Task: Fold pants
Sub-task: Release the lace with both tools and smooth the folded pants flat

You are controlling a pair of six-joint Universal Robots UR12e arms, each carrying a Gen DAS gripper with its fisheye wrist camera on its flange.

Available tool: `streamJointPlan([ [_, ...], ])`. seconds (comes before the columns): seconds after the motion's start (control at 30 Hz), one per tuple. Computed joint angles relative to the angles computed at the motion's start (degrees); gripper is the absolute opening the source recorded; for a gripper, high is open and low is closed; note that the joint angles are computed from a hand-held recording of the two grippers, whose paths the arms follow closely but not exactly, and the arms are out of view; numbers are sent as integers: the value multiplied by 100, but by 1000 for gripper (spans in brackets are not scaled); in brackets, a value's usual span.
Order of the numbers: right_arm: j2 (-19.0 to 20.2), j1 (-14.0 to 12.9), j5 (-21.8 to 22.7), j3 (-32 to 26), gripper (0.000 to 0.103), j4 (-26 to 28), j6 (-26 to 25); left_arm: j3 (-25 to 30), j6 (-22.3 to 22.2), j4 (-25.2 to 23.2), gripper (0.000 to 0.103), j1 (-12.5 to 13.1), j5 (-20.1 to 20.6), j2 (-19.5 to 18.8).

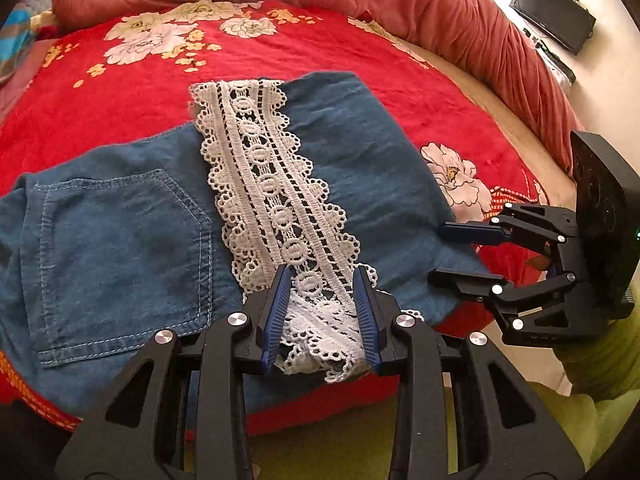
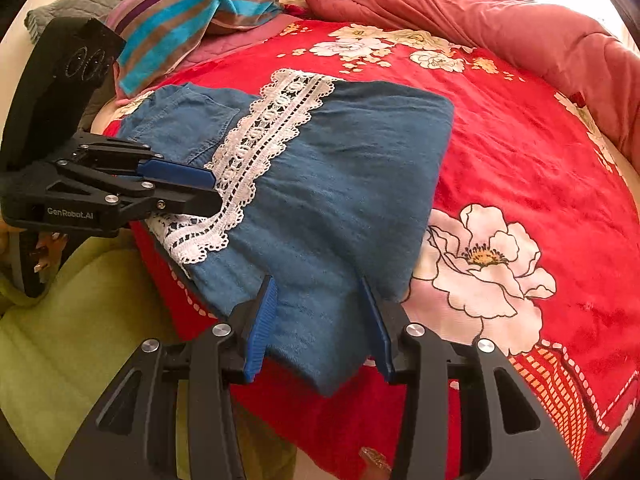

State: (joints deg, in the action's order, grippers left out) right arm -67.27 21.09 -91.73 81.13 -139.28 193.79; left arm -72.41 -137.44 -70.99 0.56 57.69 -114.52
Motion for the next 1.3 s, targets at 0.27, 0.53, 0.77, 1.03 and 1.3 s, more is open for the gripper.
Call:
streamJointPlan([
  [0.27, -190, -89, 143, 203, 52, -372, 335, -273, -267, 612, 43, 57, 365, 190],
  [0.53, 3, -142, -19, -179, 52, -542, 312, -663, 63, 1230, 10, 46, 67, 524],
  [0.77, 426, -130, -171, -848, 52, -17, -36, -455, 513, 291, 10, -177, 698, 320],
  [1.03, 993, -150, -527, -1682, 52, 607, -253, -319, 427, -13, 10, -100, 378, 247],
  [1.3, 1380, -385, -599, -2158, 52, 1156, 276, -256, 455, -190, 10, -33, 186, 203],
])
